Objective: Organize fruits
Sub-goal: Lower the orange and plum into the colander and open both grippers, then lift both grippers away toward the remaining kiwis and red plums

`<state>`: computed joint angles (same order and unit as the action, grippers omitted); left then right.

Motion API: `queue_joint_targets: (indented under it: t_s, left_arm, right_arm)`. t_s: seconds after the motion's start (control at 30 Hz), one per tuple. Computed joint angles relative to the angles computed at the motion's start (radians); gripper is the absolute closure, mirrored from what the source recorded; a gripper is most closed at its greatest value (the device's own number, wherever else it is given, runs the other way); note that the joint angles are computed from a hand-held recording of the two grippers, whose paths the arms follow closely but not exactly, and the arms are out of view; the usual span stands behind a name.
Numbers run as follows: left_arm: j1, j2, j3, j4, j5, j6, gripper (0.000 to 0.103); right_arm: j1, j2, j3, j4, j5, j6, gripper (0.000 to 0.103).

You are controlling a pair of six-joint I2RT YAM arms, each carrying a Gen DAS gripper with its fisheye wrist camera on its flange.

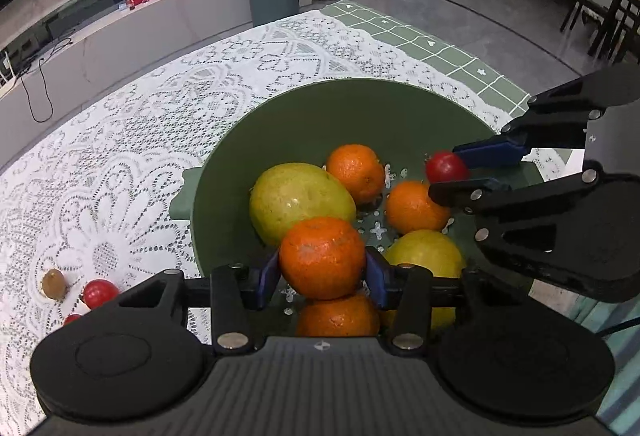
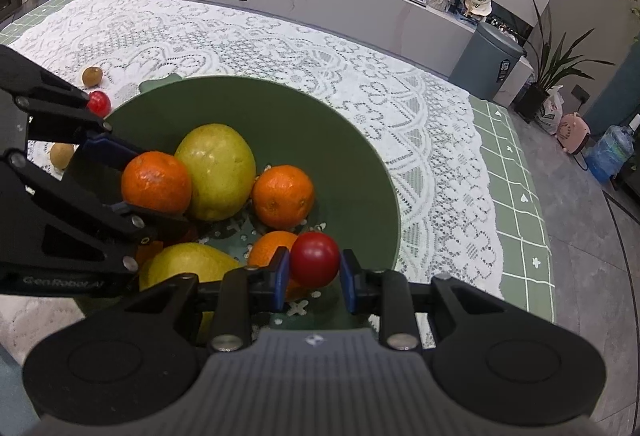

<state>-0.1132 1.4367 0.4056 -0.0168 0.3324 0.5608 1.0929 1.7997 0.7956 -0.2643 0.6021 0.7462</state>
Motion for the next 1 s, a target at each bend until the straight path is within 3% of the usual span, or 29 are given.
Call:
queue_joint_targets:
  t_s: [0.47,0.67,0.77,0.93,1.0]
  left_arm:
    - [-0.017,-0.009,-0.010,0.016,-0.021,0.002,0.042]
    - [0.003,-0.042,-0.002,-0.023,-0.004,0.012,0.034]
    - [0.014,-0.077,-0.007,-0.040,0.010,0.010,0.033]
    - [0.062,-0.158,-0.017,-0.083,0.060,0.019,0.033]
    - [0.098,-0.184,-0.016,-0.106,0.095,0.023,0.033]
  right_arm:
    - [0.008,0.000,0.010,-0.026,-0.005,0.015,0.078]
    - [0.027,-0.012,0.020,-0.054,0.014,0.016,0.062]
    - [0.040,-0.025,0.029,-0.078,0.034,0.024,0.057]
    - [0.075,-0.047,0.044,-0.131,0.088,0.065,0.040]
    - [0.091,-0.056,0.047,-0.150,0.109,0.090,0.039]
